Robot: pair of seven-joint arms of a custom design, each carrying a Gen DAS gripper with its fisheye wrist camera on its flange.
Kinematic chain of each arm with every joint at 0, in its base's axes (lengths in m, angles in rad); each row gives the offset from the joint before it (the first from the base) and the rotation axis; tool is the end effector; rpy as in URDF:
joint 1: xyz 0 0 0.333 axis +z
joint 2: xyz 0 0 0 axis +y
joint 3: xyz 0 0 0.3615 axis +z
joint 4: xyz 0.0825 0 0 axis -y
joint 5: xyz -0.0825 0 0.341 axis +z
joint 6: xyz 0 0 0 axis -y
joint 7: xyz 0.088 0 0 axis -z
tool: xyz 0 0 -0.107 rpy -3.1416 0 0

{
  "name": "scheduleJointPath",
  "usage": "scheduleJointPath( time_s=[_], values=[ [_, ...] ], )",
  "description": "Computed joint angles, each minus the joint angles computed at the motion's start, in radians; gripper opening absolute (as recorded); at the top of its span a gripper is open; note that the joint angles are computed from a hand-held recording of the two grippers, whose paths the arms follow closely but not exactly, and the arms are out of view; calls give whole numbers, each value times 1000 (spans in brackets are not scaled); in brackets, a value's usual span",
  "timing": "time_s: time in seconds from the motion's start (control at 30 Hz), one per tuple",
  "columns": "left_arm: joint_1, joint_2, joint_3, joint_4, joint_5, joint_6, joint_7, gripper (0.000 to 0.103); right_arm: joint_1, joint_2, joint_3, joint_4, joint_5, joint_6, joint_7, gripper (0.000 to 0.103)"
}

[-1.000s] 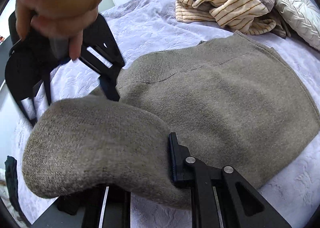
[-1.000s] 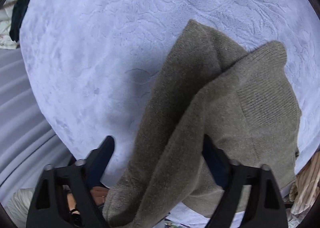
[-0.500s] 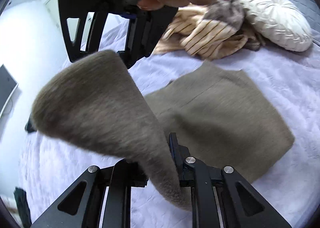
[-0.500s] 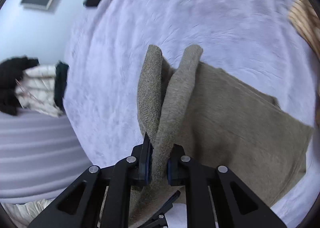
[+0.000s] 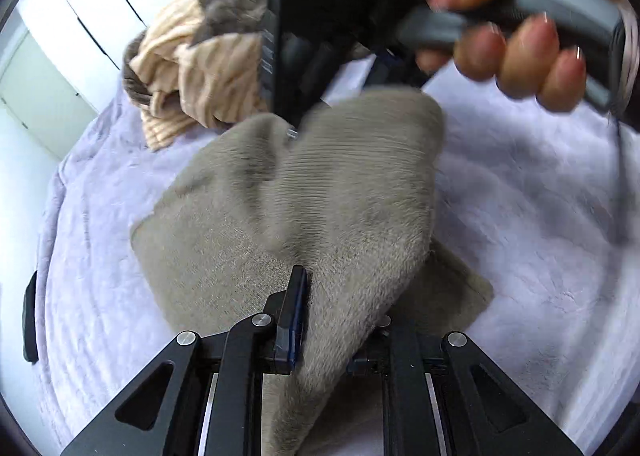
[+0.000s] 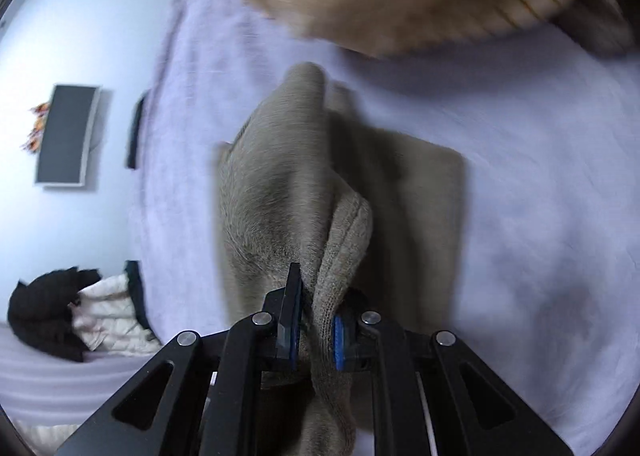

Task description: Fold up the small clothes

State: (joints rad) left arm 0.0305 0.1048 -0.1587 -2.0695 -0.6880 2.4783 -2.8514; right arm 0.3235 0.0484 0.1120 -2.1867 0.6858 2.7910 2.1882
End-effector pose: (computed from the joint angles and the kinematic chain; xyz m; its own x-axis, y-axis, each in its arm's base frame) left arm 0.5588 -0.0668 0.4826 -0.9455 -0.1443 -0.2919 0.0112 0.8814 -0.4722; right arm 0.5059 0.2023 0.4922 -0.5461 -0.5666 -0.6170 -0.7198 0.6942 -0.0004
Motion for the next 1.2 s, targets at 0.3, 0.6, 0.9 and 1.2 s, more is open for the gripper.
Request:
scheduleJointPath(
  time_s=[0.3, 0.6, 0.9, 1.2],
  values=[
    [28, 8, 36, 56, 118, -132, -80, 18, 31, -91, 13, -172, 26, 104, 122, 45],
    [81, 59, 47, 185, 232, -290, -268, 18, 120, -227, 63, -288, -219, 291, 433, 45],
    [67, -33, 58, -4, 245, -108, -219, 18, 112, -196, 97, -274, -350, 269, 629, 45],
    [59, -14, 52, -60, 181, 58, -193, 18, 235, -106, 99, -421, -356, 695, 977, 61]
  ],
)
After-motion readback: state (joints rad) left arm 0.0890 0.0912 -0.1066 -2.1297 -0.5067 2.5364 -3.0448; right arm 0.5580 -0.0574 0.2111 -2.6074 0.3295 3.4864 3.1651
